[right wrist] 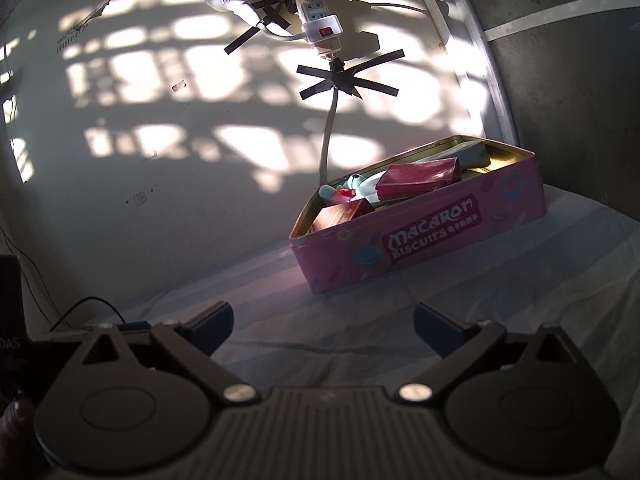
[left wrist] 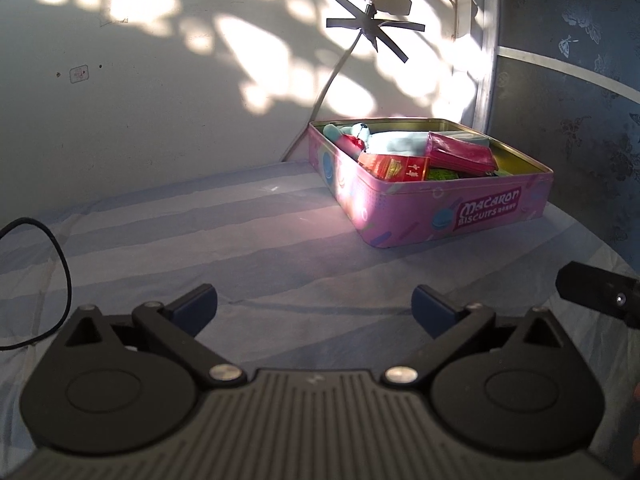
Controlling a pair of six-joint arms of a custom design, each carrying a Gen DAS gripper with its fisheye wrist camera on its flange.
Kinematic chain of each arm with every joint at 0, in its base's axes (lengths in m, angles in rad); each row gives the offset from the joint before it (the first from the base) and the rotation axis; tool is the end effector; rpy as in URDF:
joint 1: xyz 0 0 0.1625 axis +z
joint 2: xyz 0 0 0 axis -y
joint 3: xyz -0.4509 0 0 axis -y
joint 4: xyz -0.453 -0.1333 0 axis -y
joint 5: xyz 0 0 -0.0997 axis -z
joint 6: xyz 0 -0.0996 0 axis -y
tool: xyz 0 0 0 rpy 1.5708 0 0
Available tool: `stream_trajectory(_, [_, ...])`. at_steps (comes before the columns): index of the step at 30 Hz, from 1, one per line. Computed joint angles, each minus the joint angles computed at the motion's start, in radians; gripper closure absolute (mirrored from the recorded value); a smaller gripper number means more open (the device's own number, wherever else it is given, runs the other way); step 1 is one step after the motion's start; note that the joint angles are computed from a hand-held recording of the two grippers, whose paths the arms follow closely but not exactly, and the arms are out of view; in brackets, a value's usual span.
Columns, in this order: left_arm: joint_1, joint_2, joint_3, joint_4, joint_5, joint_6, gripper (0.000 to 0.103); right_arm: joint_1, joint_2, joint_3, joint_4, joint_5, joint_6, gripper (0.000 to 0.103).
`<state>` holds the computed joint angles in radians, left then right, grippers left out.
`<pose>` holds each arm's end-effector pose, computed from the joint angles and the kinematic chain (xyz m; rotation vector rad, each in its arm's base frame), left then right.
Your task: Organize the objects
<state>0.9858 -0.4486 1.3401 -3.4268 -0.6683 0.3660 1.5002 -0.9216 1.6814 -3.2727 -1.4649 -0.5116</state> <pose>-0.2646 -0.7824 0.0524 0.4823 2.0875 -1.1906 0.0913 -0.7480 0.2320 0.6503 -2.5739 1.3351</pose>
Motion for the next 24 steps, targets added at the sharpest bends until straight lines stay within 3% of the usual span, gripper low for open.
stream_trajectory(9, [-0.006, -0.026, 0.033, 0.024, -0.041, -0.041, 0.0, 0.003, -0.008, 0.005, -0.022, 0.003, 0.036, 0.0])
stream_trajectory(17, [-0.011, -0.037, 0.04, 0.053, -0.011, -0.082, 0.0, 0.003, -0.004, 0.002, -0.018, -0.011, 0.061, 0.0])
stream_trajectory(24, [-0.013, -0.021, 0.024, 0.047, 0.064, -0.069, 0.0, -0.002, -0.005, 0.002, -0.014, -0.014, 0.08, 0.0])
